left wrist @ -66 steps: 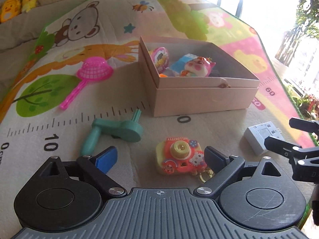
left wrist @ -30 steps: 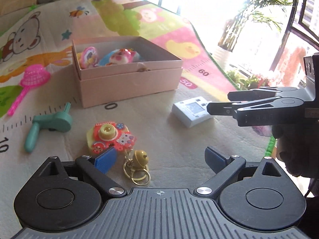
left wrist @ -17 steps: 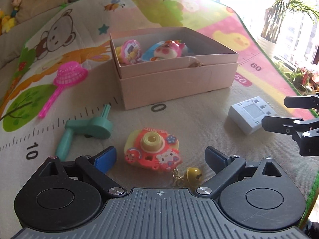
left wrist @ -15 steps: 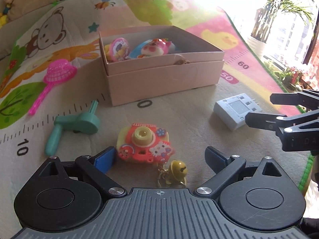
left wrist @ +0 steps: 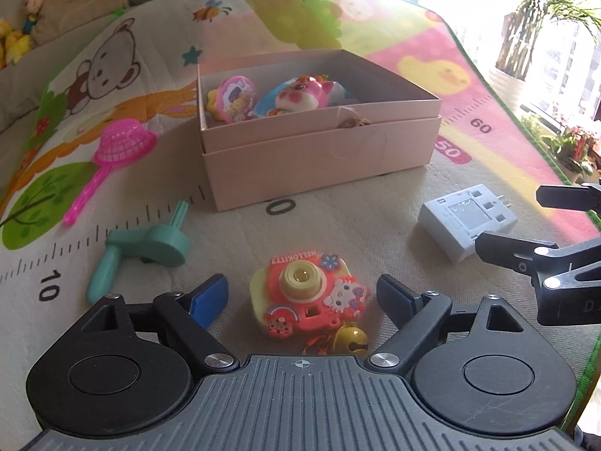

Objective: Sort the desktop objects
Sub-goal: 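Grasp the pink bell keychain toy with the left tool while the right tool holds the charger, then drop the charger into the pink box with right tool while left drops the keychain toy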

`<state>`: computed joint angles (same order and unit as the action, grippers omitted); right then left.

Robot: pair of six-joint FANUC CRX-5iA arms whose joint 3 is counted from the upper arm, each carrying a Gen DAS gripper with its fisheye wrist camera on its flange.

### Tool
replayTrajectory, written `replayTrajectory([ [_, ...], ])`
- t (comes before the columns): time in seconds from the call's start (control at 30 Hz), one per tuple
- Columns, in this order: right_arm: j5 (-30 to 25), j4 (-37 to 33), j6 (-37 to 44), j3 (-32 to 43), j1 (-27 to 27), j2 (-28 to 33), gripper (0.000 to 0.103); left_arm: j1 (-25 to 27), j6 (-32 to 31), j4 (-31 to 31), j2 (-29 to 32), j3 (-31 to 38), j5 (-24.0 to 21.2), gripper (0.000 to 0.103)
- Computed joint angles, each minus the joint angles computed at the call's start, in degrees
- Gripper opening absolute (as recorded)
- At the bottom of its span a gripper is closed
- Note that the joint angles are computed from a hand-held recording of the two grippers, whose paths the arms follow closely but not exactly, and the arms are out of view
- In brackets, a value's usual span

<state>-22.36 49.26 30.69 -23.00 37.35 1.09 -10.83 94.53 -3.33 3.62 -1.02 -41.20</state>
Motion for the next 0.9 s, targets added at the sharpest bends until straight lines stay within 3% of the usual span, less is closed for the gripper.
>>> replayTrajectory([
  [0.13,0.1,-0.4,0.1,0.0,0.0,0.2,0.098,0.1,-1.1,0.3,-1.0,-1.2,1.1,0.069],
  [0.4,-0.8,-1.5,0.0,2.4,-0.1,2.5,0.103,0.7,-1.0,0.2,-3.2,-3.5,1.6,0.069],
  [0.6,-9.3,-19.0,14.8,12.2,1.0,7.1,0.103,0.9,-0.3,0.1,-2.6,-2.8,1.2,0.072],
  [0.67,-9.0,-18.6,14.8,12.0,1.1,7.1,0.103,0.8,-0.2,0.0,-2.4,-2.5,1.1,0.072],
  [0.73,-8.6,-19.0,16.2,11.9,1.2,6.8,0.092,0.8,-0.1,-0.1,-2.3,-2.5,1.1,0.070],
  [0.83,-9.5,-23.7,22.5,13.6,1.4,6.6,0.092,0.8,-0.4,-0.1,-2.8,-2.8,0.9,0.069],
  [0.9,-9.7,-23.0,23.5,13.1,1.9,5.8,0.092,1.2,-1.8,1.0,-4.4,-3.9,1.5,0.069],
])
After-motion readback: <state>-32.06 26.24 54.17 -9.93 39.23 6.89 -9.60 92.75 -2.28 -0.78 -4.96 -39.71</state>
